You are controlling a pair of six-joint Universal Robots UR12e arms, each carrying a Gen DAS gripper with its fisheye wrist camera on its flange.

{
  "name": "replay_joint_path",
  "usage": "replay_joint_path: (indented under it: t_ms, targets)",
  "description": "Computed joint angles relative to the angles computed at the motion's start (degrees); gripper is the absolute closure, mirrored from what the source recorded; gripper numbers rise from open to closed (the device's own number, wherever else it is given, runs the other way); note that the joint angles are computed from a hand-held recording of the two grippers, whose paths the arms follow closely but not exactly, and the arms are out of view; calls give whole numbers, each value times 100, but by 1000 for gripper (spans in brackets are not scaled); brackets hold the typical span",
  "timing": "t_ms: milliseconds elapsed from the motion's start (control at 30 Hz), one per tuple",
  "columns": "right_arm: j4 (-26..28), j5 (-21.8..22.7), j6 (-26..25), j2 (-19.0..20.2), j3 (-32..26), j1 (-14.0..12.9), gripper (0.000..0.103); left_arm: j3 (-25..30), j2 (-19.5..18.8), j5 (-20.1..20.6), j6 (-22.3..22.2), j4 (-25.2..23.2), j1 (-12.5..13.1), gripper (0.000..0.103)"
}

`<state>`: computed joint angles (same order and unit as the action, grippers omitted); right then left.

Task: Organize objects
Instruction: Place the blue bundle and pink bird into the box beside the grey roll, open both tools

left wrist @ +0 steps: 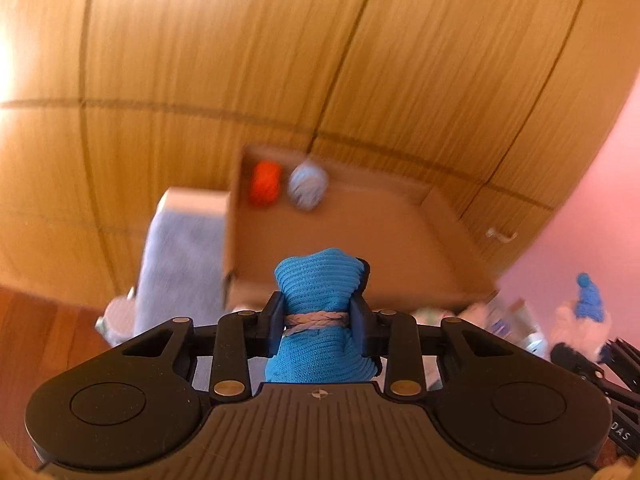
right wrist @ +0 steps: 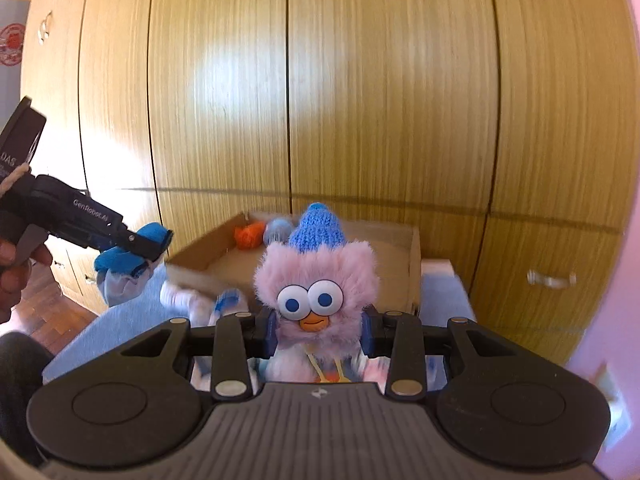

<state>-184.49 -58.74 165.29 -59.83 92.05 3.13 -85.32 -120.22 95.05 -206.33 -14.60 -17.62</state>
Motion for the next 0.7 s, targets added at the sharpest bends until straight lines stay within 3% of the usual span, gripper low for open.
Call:
replay_joint_path:
  t_ms: [233, 367, 700]
  targets:
    - [855, 487, -55, 380, -1144, -1, 69, 1225, -581, -309, 385, -286, 4, 63]
    - [1476, 406, -265, 807, -2012, 111, 69, 2109, -1107, -540, 490, -654, 27, 63]
    - [3522, 230, -852, 2004, -4066, 374, 69, 3913, -2307, -430, 721, -1886, 89, 63]
